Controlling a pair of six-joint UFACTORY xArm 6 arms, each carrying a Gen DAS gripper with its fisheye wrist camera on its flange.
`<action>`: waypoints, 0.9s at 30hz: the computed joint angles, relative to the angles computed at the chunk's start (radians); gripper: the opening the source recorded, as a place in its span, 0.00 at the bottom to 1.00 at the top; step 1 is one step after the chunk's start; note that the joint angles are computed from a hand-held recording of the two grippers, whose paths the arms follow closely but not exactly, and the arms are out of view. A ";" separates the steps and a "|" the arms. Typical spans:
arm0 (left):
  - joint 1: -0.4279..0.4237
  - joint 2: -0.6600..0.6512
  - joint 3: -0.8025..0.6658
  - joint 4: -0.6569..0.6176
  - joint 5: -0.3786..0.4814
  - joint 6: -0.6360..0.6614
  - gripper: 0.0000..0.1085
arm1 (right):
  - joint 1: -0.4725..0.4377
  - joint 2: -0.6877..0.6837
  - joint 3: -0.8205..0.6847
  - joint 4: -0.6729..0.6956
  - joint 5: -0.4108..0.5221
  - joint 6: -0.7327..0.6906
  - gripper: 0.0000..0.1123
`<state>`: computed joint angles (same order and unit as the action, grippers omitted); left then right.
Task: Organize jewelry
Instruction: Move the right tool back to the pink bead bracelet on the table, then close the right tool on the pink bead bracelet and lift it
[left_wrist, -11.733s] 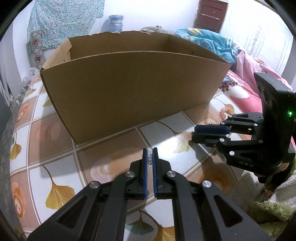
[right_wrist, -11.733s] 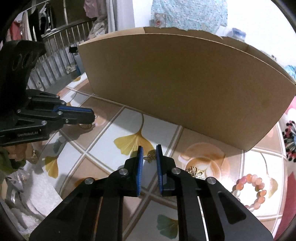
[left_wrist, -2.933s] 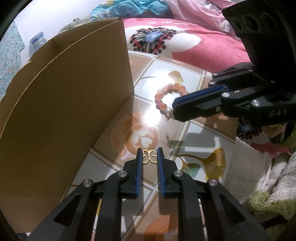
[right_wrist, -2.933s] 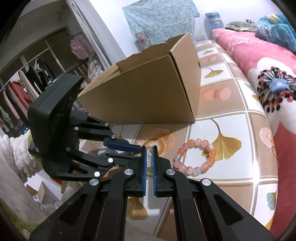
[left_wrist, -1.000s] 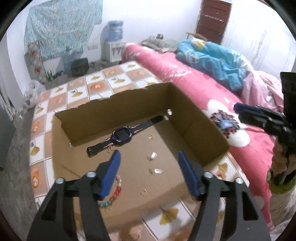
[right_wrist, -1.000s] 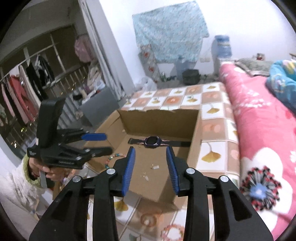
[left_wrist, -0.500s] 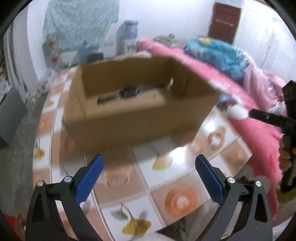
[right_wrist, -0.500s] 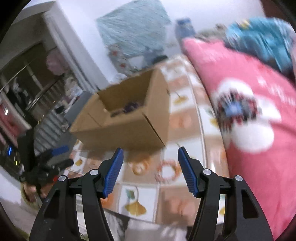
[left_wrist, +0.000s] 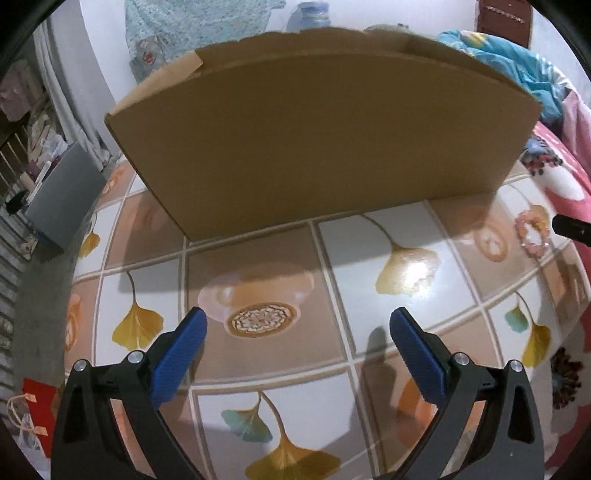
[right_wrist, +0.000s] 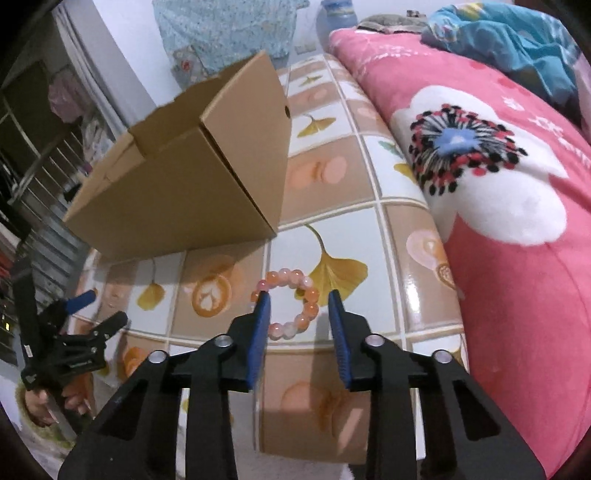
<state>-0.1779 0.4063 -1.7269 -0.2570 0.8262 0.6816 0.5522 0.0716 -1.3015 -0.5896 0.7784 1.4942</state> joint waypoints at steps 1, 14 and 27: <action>-0.001 0.005 -0.006 0.009 0.005 -0.010 0.90 | 0.002 0.012 -0.014 0.005 0.023 -0.015 0.21; 0.016 0.049 -0.069 -0.020 0.057 -0.105 0.90 | 0.012 0.064 -0.070 0.030 0.077 -0.077 0.07; 0.018 0.023 -0.028 -0.031 0.021 -0.095 0.90 | 0.008 0.107 -0.111 0.052 0.042 -0.108 0.07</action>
<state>-0.1600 0.4296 -1.7549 -0.2879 0.8475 0.5866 0.5606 0.1783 -1.4123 -0.5377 0.8203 1.3859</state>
